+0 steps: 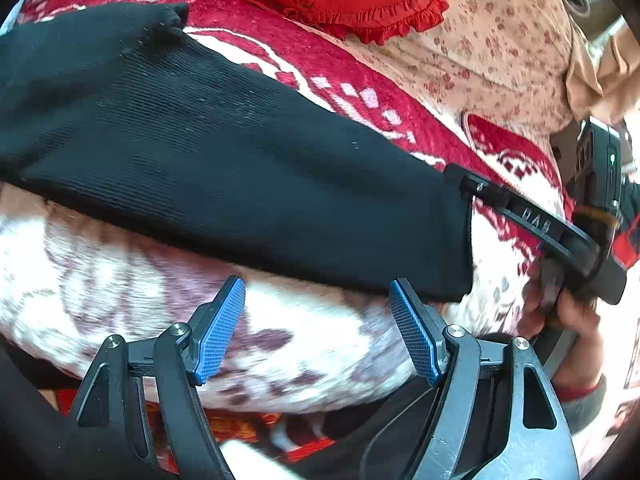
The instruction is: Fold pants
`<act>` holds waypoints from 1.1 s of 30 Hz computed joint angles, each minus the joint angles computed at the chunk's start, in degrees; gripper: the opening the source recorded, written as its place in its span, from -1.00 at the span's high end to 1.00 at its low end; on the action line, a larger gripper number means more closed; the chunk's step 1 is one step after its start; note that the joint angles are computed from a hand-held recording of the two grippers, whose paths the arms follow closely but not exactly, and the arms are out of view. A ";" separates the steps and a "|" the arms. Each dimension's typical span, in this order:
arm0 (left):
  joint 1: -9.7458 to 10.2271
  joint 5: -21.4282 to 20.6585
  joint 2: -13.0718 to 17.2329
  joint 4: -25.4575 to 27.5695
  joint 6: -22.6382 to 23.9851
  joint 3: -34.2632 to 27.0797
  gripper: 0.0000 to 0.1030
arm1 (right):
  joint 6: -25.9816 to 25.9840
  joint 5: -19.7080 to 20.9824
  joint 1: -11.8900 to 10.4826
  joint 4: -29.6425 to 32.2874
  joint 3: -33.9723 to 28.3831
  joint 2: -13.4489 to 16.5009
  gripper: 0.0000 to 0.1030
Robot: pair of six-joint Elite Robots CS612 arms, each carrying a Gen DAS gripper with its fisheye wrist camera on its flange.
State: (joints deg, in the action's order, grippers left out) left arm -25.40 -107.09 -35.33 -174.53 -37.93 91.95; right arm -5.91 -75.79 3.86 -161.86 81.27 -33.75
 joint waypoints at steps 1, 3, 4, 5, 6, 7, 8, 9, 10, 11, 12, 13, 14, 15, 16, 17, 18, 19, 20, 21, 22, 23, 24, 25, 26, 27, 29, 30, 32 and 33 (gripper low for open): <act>-0.21 -0.78 0.32 -0.21 -1.35 -0.37 -0.44 | -0.14 -0.27 -0.06 -0.11 -0.02 0.06 0.26; -0.57 -2.48 0.93 0.68 -2.27 -1.29 -0.44 | 0.78 -0.62 -0.36 -1.14 0.54 -0.07 0.25; -0.66 -2.98 1.05 0.91 -2.39 -1.42 -0.44 | 1.35 -0.22 -0.60 -1.48 0.83 -0.16 0.23; -0.98 -3.60 1.42 1.39 -2.84 -2.02 -0.44 | 1.90 0.34 -0.87 -1.74 1.04 -0.19 0.21; -1.14 -4.21 1.83 1.58 -3.19 -2.64 -0.44 | 2.68 0.75 -1.13 -2.02 1.27 -0.19 0.20; -1.24 -4.49 2.18 1.26 -3.70 -3.02 -0.44 | 3.36 0.89 -1.31 -2.23 1.41 -0.16 0.19; -1.37 -4.29 2.62 0.96 -4.89 -3.53 -0.44 | 3.70 1.06 -1.41 -2.41 1.53 -0.12 0.19; -1.37 -4.09 2.85 0.93 -6.05 -3.80 -0.44 | 3.88 1.74 -1.57 -2.19 1.48 0.02 0.19; -1.27 -4.26 3.17 0.44 -7.72 -4.11 -0.44 | 4.24 2.55 -1.71 -1.66 1.33 0.16 0.19; -1.16 -4.49 3.37 0.14 -9.04 -4.37 -0.48 | 4.69 3.35 -1.82 -1.45 1.28 0.26 0.19; -1.01 -5.03 3.59 -0.16 -10.06 -4.66 -0.55 | 5.21 4.61 -2.01 -1.34 1.16 0.46 0.19; -0.94 -5.22 3.77 -0.33 -11.00 -4.96 -0.56 | 5.53 4.94 -2.08 -1.05 1.06 0.55 0.19; -0.96 -5.04 3.83 -0.31 -11.55 -5.09 -0.56 | 5.91 4.90 -2.12 -0.44 0.82 0.65 0.19; -0.98 -4.84 3.90 -0.48 -12.38 -5.17 -0.57 | 6.65 3.66 -2.04 0.69 0.62 0.64 0.19; -1.02 -4.66 3.96 -0.75 -12.94 -5.22 -0.57 | 7.09 2.71 -1.99 1.26 0.57 0.58 0.18; -1.11 -4.40 4.00 -0.89 -12.90 -5.30 -0.57 | 7.63 2.28 -2.03 1.56 0.59 0.52 0.18; -1.21 -4.17 4.01 -0.79 -12.47 -5.38 -0.53 | 8.66 2.73 -2.24 1.65 0.77 0.46 0.15; -1.29 -4.07 4.01 -0.76 -11.63 -5.47 -0.41 | 9.46 2.99 -2.35 1.75 0.82 0.51 0.13; -1.32 -4.34 4.10 -0.51 -10.63 -5.65 -0.06 | 9.97 2.98 -2.40 2.20 0.70 0.65 0.13; -1.37 -4.24 4.01 1.67 -8.96 -6.04 0.12 | 10.51 3.61 -2.47 3.23 0.42 0.94 0.13; -1.32 -4.03 3.98 1.71 -8.57 -5.85 0.18 | 10.95 4.42 -2.58 3.08 0.42 1.10 0.17; -1.26 -4.00 4.04 1.52 -8.32 -5.84 0.36 | 11.80 5.77 -2.75 1.88 0.68 1.28 0.25; -1.13 -4.36 4.13 1.70 -7.67 -5.96 0.53 | 12.28 7.10 -2.88 1.06 0.89 1.37 0.41; -0.88 -5.32 4.22 1.79 -7.13 -6.08 0.56 | 12.52 8.06 -2.95 0.08 1.23 1.28 0.67; -0.61 -6.17 4.24 1.51 -7.09 -6.05 0.66 | 12.85 9.32 -3.05 -1.91 1.94 0.99 0.71; -0.33 -7.01 4.14 1.04 -6.85 -5.81 0.69 | 12.92 9.98 -3.03 -3.68 2.73 0.49 0.71; 0.09 -8.03 3.57 -0.75 -5.48 -4.90 0.71 | 12.18 10.55 -2.85 -6.58 4.08 -0.57 0.71; 0.22 -8.02 3.26 -1.72 -5.18 -4.47 0.71 | 12.01 11.58 -2.66 -8.86 5.05 -1.43 0.71; 0.60 -8.38 2.56 -3.92 -4.83 -3.47 0.71 | 12.30 13.60 -2.40 -11.36 5.89 -2.43 0.71; 0.96 -8.30 2.00 -5.16 -4.12 -2.65 0.71 | 12.47 14.61 -1.95 -13.00 6.32 -3.11 0.71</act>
